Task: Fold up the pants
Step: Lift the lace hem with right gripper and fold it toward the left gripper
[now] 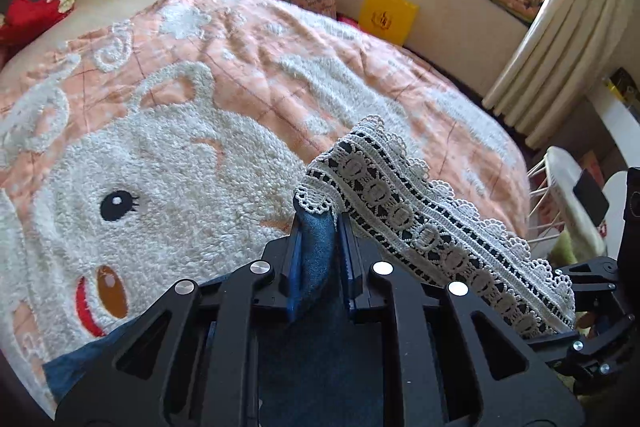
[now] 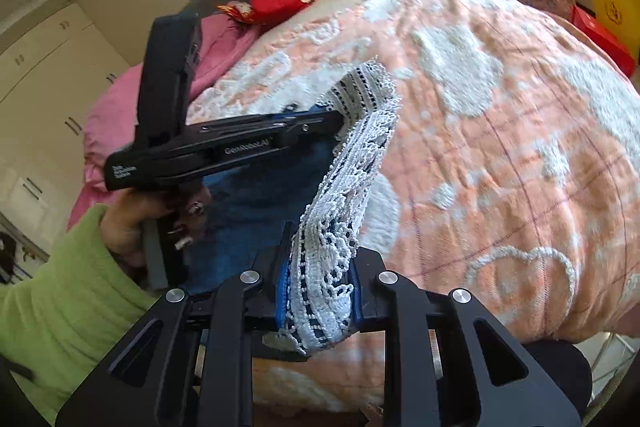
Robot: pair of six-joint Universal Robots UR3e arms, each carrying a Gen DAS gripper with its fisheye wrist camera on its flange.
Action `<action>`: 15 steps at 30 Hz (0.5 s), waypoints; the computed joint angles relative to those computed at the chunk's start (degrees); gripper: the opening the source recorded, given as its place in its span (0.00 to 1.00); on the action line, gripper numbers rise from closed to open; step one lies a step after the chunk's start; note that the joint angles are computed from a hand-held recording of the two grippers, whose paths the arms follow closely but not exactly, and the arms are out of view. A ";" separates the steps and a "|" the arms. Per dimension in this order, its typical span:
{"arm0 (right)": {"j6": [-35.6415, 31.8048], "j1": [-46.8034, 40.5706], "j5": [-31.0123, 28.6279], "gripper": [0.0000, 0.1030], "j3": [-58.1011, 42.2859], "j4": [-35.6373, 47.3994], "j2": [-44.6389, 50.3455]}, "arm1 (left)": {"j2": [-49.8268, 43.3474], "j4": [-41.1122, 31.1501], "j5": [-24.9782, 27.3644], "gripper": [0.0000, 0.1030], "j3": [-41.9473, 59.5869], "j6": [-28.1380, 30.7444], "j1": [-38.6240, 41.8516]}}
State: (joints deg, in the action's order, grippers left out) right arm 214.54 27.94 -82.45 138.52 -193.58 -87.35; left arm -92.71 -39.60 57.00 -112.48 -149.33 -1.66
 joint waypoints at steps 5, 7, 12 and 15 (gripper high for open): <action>-1.63 5.29 -1.95 0.21 -8.49 4.89 0.65 | 8.33 -5.65 -5.96 0.09 -3.78 4.37 7.76; -2.39 7.15 -2.14 0.21 -12.45 6.46 2.42 | 11.58 -9.28 -7.77 0.09 -5.14 6.94 11.64; -5.03 12.08 -1.23 0.21 -24.62 11.63 10.84 | 17.86 -16.19 -10.44 0.14 -9.49 11.84 20.88; -6.42 14.47 -0.91 0.21 -32.46 16.02 17.30 | 21.07 -19.64 -11.06 0.14 -12.81 13.69 27.54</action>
State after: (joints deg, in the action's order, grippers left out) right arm 208.12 42.41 -83.37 106.05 -177.57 -70.05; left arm -71.64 -59.24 45.93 -125.29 -135.64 25.88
